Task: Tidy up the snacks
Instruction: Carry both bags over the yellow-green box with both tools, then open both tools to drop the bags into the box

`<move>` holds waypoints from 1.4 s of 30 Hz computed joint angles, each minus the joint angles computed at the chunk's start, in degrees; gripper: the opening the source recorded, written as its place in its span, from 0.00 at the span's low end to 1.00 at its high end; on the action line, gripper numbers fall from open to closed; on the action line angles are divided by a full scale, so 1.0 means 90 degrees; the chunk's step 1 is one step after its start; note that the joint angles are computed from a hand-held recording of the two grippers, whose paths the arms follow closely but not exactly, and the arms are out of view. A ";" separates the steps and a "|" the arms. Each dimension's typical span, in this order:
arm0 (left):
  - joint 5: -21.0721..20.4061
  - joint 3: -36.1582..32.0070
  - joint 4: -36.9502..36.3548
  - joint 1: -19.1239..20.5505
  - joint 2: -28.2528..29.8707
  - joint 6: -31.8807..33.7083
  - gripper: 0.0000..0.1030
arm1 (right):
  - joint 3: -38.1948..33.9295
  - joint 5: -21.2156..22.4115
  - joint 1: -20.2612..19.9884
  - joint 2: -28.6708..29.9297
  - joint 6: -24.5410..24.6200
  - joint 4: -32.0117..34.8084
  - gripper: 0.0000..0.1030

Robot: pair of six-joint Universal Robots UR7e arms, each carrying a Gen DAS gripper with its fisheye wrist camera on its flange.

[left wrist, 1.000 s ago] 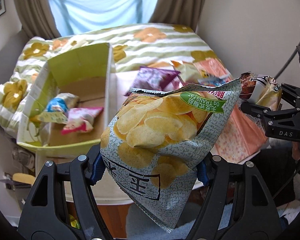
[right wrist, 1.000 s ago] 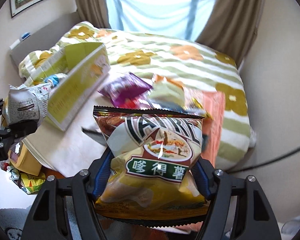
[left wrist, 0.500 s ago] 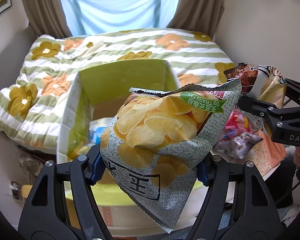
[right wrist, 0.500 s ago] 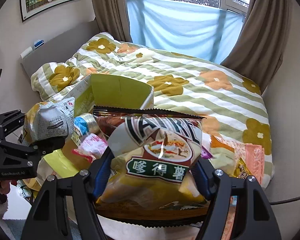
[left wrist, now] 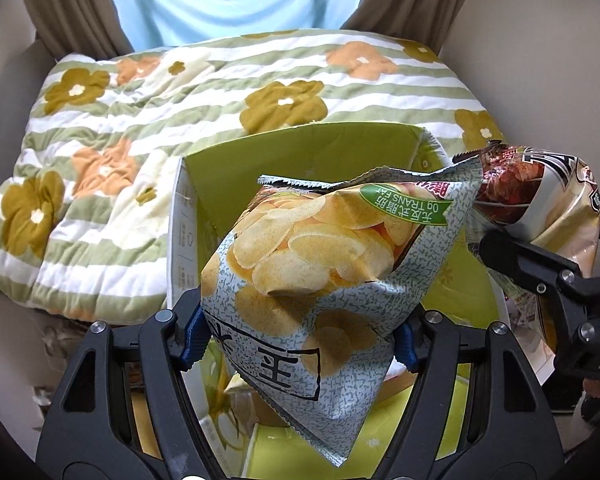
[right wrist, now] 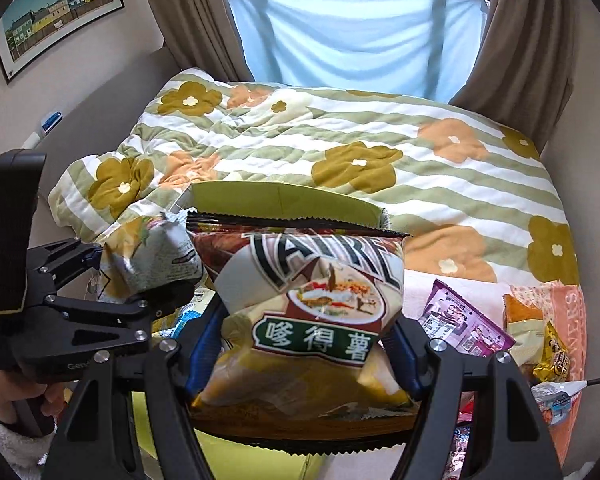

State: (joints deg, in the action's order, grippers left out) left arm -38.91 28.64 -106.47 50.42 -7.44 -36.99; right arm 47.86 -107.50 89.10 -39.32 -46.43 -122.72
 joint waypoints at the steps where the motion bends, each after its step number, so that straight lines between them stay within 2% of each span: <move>1: -0.0023 -0.0116 0.0047 0.0018 0.0067 0.0021 0.68 | -0.0070 -0.0027 0.0005 0.0051 0.0037 0.0058 0.66; 3: 0.0011 -0.0230 0.0036 0.0044 0.0145 0.0032 0.72 | -0.0126 -0.0165 0.0022 0.0126 -0.0019 0.0012 0.66; 5: 0.0127 -0.0411 0.0185 0.0056 0.0249 -0.0074 0.87 | -0.0218 -0.0213 0.0028 0.0183 -0.0039 0.0044 0.66; 6: 0.0210 -0.0529 0.0301 0.0061 0.0310 -0.0161 0.99 | -0.0313 -0.0185 0.0017 0.0218 -0.0040 0.0137 0.66; 9: 0.0260 -0.0582 0.0203 0.0085 0.0341 -0.0136 1.00 | -0.0499 -0.0230 0.0011 0.0315 -0.0076 0.0208 0.66; 13: 0.0221 -0.0654 0.0523 0.0102 0.0345 -0.0324 1.00 | -0.0708 -0.0211 -0.0029 0.0428 -0.0024 0.0398 0.66; 18: 0.0168 0.0541 0.0074 0.0039 -0.0271 -0.0897 1.00 | -0.0769 -0.0182 -0.0030 0.0481 -0.0093 0.0487 0.66; 29: 0.0333 0.2300 -0.0329 -0.0128 -0.1278 -0.1967 1.00 | -0.0494 -0.0055 -0.0027 0.0475 -0.0229 0.0501 0.68; 31: 0.0341 0.2512 -0.0372 -0.0152 -0.1408 -0.2129 1.00 | -0.0348 0.0091 -0.0035 0.0393 -0.0244 0.0431 0.74; 32: 0.0372 0.2587 -0.0364 -0.0169 -0.1454 -0.2193 1.00 | -0.0215 0.0177 -0.0042 0.0319 -0.0267 0.0331 0.87; 34: 0.0457 0.2762 -0.0313 -0.0218 -0.1561 -0.2339 1.00 | 0.0180 0.0459 -0.0084 0.0087 -0.0402 -0.0020 1.00; 36: 0.0496 0.2970 -0.0317 -0.0262 -0.1683 -0.2474 1.00 | 0.0552 0.0619 -0.0118 -0.0112 -0.0611 -0.0407 1.00; 39: 0.0492 0.3290 -0.0522 -0.0310 -0.1830 -0.2552 1.00 | 0.0946 0.0523 -0.0123 -0.0298 -0.0876 -0.0803 1.00; 42: 0.0486 0.3501 -0.0711 -0.0353 -0.1906 -0.2550 1.00 | 0.1119 0.0425 -0.0136 -0.0432 -0.0860 -0.0806 1.00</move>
State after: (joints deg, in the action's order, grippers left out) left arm -34.53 60.15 -112.87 47.25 -24.59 -59.94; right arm 57.93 -103.68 87.88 -43.20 -54.17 -129.98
